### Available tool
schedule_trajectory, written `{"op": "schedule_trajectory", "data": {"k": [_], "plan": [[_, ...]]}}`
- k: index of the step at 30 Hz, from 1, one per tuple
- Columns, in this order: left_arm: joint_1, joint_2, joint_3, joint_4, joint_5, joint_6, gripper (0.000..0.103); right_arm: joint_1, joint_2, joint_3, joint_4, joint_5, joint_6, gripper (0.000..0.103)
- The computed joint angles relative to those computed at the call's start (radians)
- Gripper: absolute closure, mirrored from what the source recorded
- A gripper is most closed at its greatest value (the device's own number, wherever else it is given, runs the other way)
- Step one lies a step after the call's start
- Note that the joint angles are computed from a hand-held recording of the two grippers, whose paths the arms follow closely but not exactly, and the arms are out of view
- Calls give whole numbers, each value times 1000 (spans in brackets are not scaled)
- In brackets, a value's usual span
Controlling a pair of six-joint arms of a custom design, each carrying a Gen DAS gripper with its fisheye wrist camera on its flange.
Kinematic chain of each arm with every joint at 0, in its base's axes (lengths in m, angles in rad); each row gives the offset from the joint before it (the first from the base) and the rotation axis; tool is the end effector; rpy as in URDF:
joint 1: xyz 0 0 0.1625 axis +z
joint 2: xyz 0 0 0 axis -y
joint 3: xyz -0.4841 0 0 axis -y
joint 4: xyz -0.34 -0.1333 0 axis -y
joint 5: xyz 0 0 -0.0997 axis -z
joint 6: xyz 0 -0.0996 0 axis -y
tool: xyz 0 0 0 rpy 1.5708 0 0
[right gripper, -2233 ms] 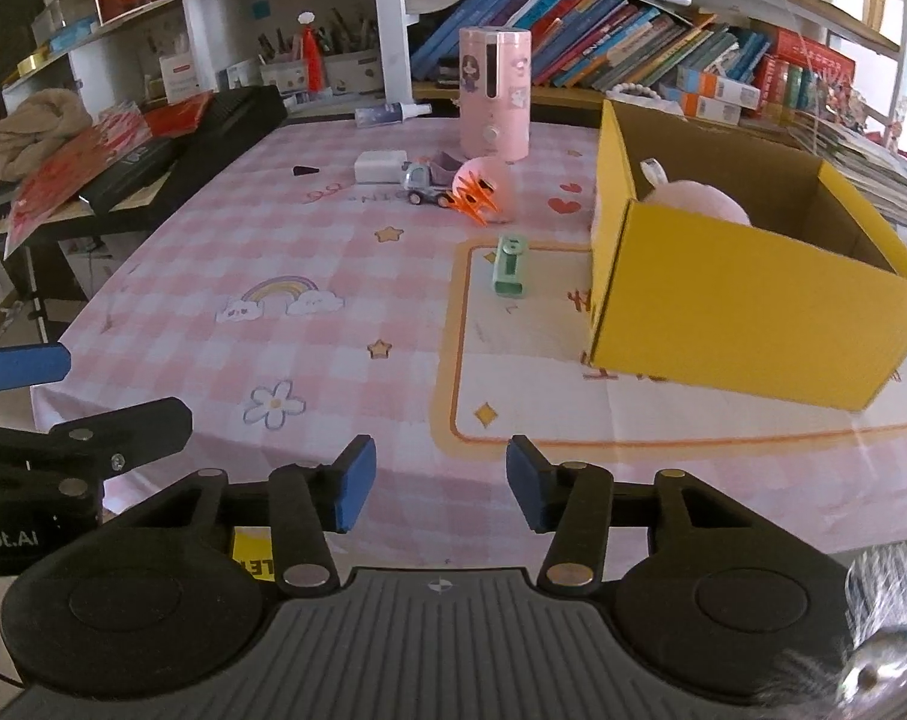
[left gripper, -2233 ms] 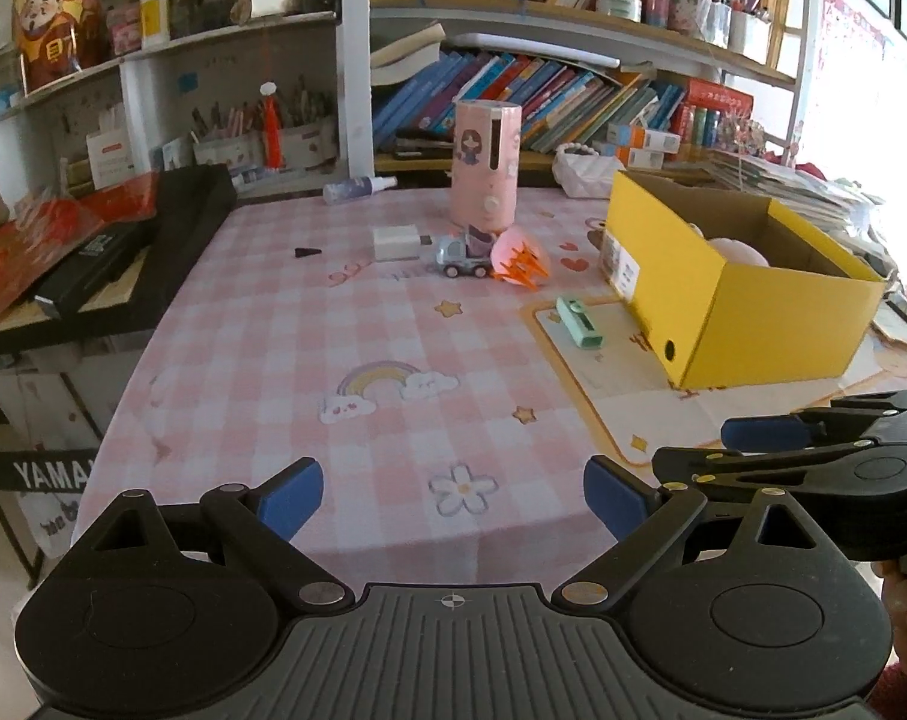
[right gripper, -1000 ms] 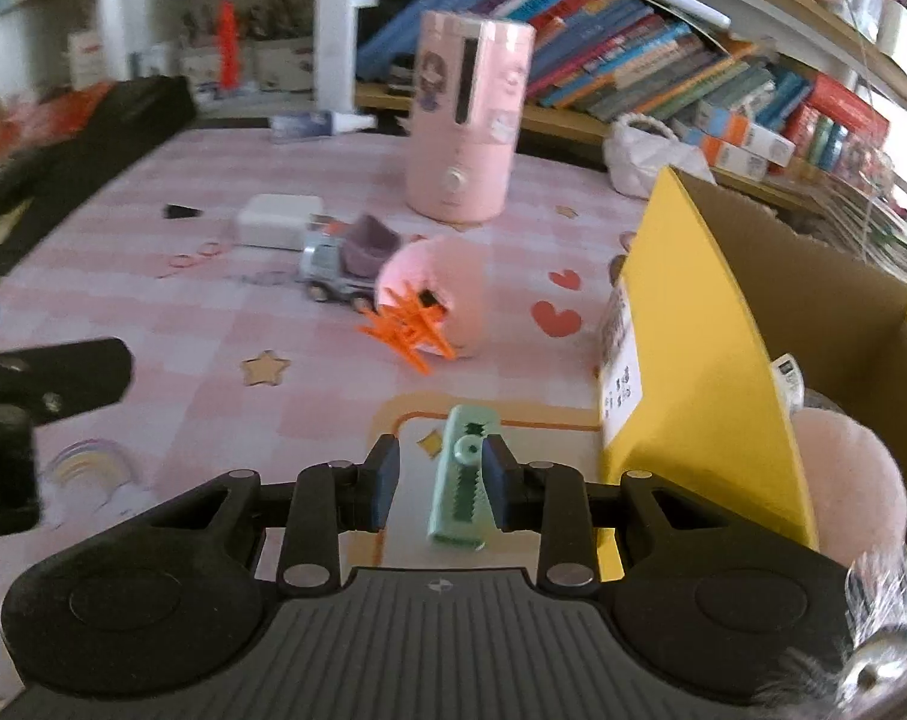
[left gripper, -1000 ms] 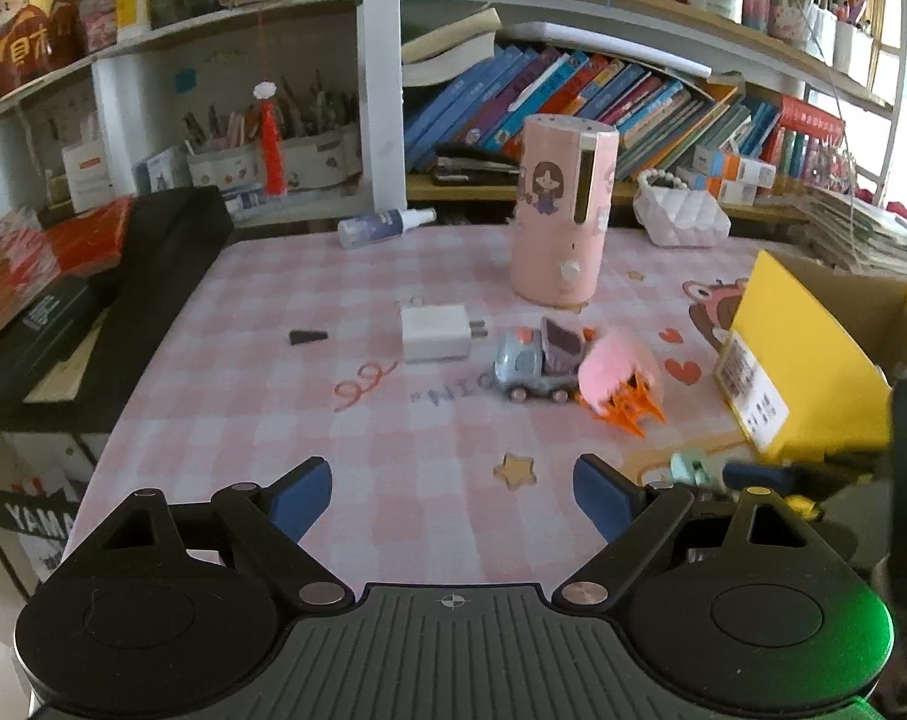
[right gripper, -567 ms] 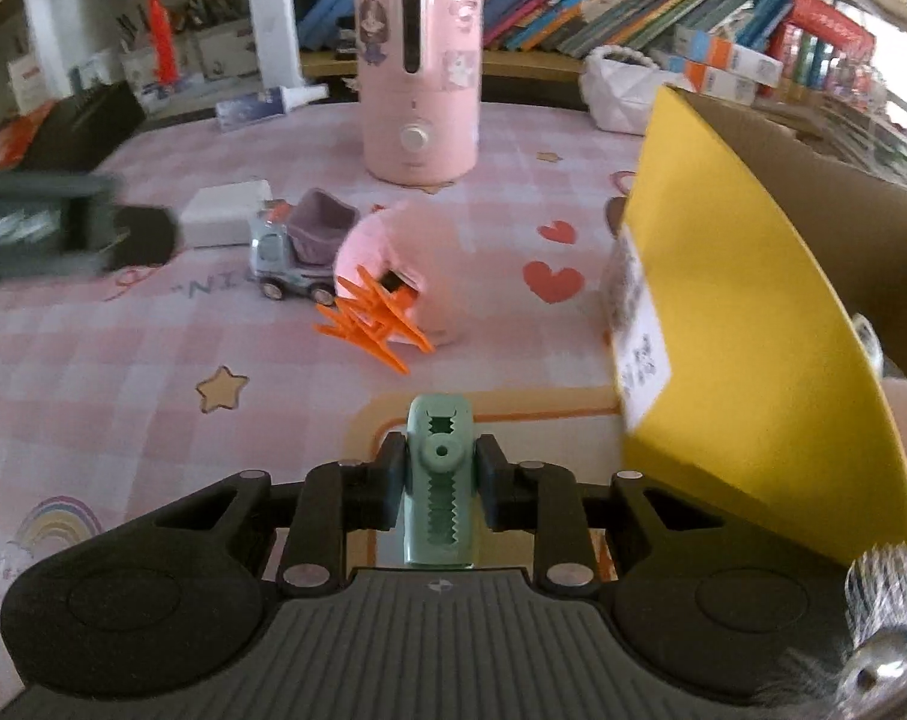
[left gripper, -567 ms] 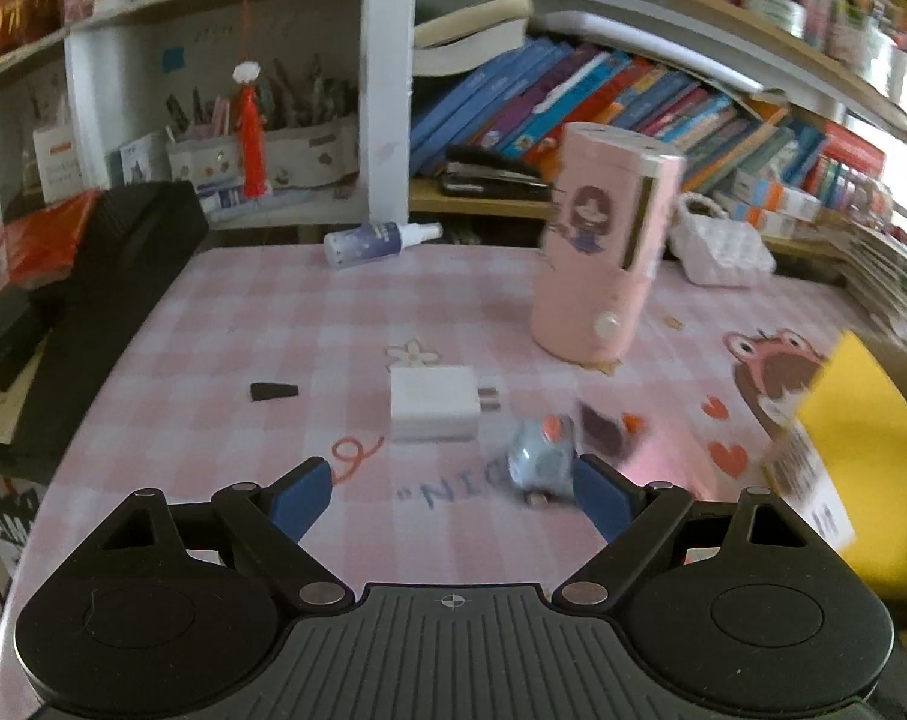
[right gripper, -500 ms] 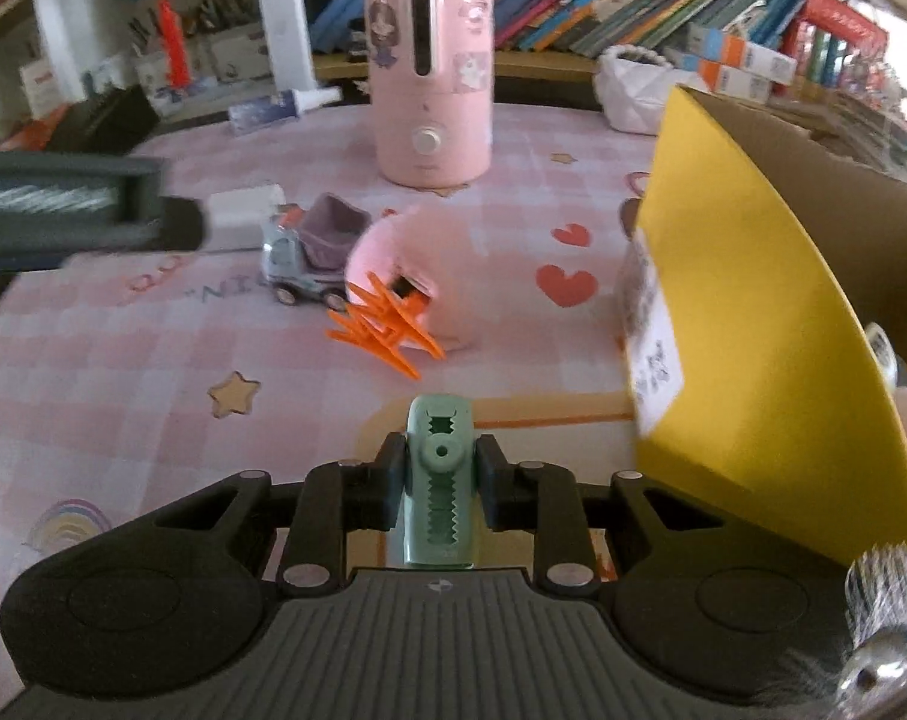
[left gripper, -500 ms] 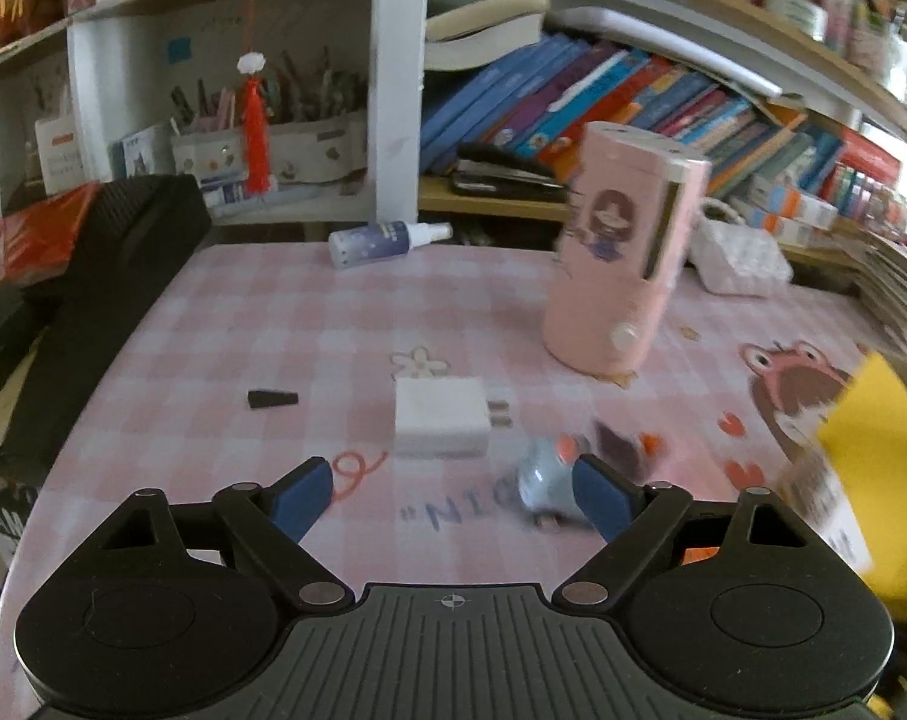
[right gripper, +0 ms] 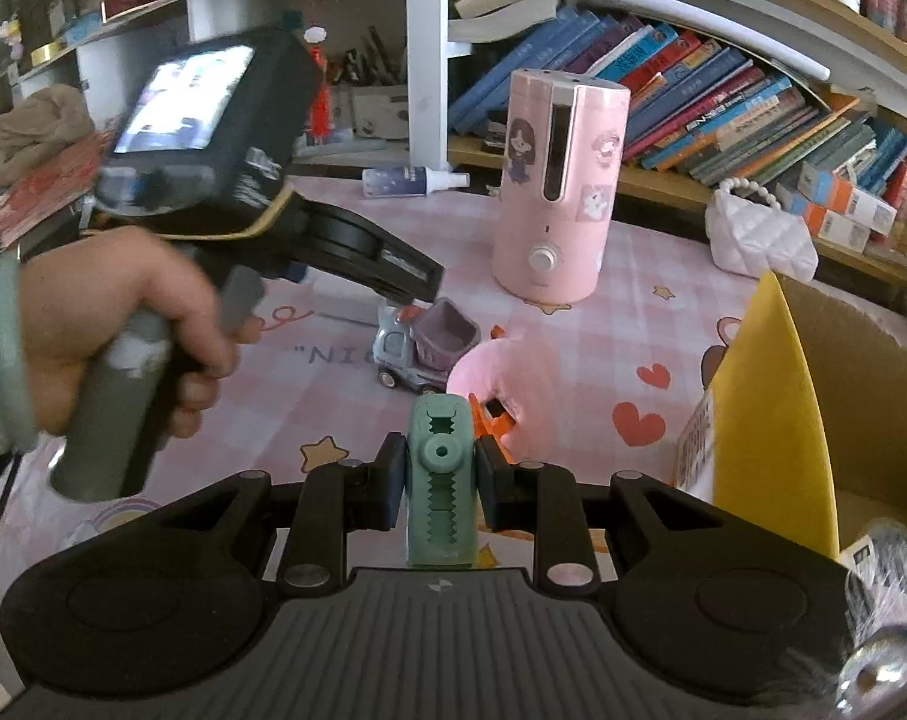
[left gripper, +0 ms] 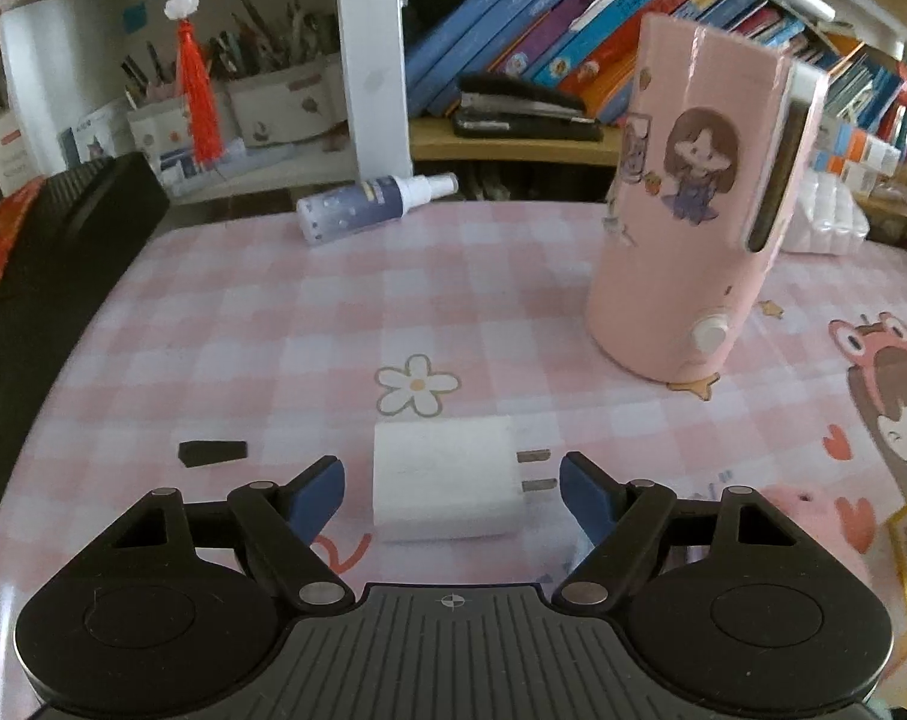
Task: Organize objects
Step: 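Grasp the white charger plug with the left tool while the right tool holds the green clip, then carry the charger plug and green clip over the yellow box with both tools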
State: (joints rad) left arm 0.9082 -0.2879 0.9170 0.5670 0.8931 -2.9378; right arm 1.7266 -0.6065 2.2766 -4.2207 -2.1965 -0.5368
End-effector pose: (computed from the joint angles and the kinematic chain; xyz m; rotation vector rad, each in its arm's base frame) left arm -0.2607 -0.6523 -0.0088 0.8931 2.3270 -0.6584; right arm 0.1496 -0.4691 0.1379 0.3850 -2.1714 1.0048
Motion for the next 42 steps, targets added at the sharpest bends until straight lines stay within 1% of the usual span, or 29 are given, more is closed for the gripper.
{"op": "schedule_trajectory", "data": {"k": [2, 5, 6, 7, 10, 17, 19, 22, 26, 32, 36, 42], "plan": [[6, 8, -19, 18, 11, -15, 25, -6, -6, 2, 9, 1, 9, 80], [14, 11, -34, 38, 35, -29, 31, -10, -7, 4, 16, 14, 6, 80], [19, 12, -42, 52, 53, -41, 36, -10, -8, 4, 18, 18, 2, 80], [19, 8, -35, 49, 57, -43, 37, -11, -8, 4, 20, 20, 2, 80], [17, 8, -36, 58, 53, -49, 37, -14, -14, 4, 39, 20, 19, 80], [17, 2, -16, 25, 49, -9, 38, -20, -17, 6, 49, 29, 28, 80], [17, -5, -8, 28, 44, -28, 39, -19, -16, 6, 46, 28, 26, 80], [16, -51, 60, -24, 47, -44, 39, -22, -14, 6, 47, 27, 36, 80], [16, -123, 152, -64, 50, -82, 39, -22, -16, 4, 59, 20, 53, 80], [10, -250, 343, -126, 51, -157, 39, -12, -14, 11, 62, 8, 74, 80], [-5, -320, 460, -151, 49, -213, 38, -1, -15, 20, 66, 2, 90, 80], [-30, -414, 599, -169, 74, -304, 38, 18, -24, 44, 65, -26, 115, 80]]}}
